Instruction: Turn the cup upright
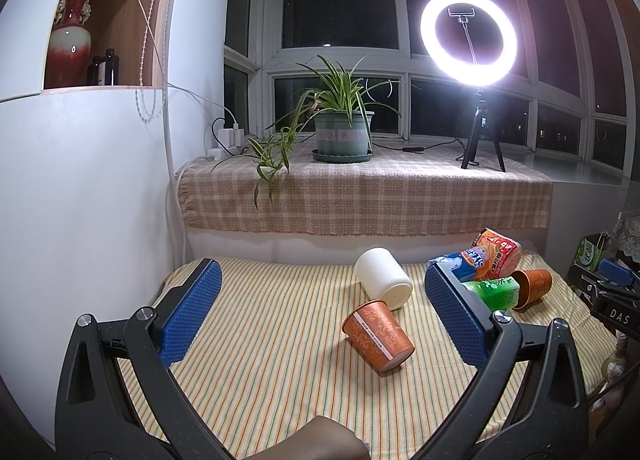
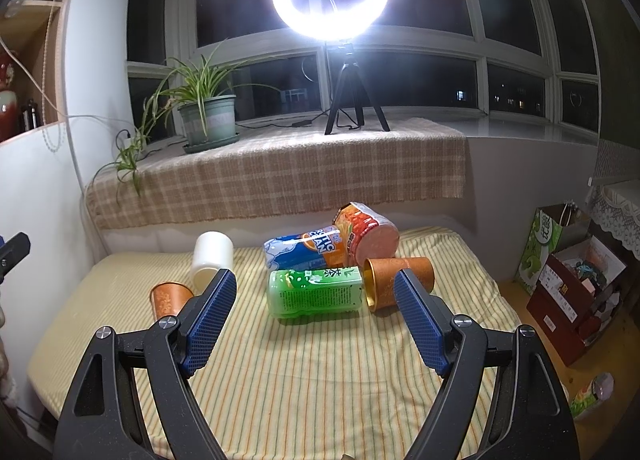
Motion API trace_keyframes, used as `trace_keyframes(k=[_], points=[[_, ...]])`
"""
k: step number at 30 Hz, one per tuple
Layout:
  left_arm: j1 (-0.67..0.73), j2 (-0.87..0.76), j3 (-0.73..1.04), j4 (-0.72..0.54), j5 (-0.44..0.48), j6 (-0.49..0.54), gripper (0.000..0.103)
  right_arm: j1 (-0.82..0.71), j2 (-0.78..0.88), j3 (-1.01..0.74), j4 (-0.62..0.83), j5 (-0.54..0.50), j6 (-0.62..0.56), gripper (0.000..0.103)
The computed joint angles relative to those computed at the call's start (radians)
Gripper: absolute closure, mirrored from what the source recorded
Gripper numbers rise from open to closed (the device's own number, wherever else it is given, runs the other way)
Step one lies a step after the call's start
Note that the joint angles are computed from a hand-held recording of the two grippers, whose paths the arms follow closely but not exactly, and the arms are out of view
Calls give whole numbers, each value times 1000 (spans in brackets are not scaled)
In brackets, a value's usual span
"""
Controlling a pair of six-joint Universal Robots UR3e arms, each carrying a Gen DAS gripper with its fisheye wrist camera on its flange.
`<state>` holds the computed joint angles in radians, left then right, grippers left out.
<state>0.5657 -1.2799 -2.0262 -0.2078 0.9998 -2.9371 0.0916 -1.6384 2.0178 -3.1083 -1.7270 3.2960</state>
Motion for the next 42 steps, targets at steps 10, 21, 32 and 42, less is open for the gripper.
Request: trace_keyframes(k=[10,21,32,42], points=[[1,0,-2,1,-2,3,0,2,14,-4,5,0,5,22],[-28,-28,-1,-29,-35,105,0,-19,22,-11,29,6,18,22],[-261,-312,348,-230,30,242,0,-75,-7,55,38,17,30,22],[-423,-646,806,-475,89,348,0,-142,-3,95,43,46,34,22]])
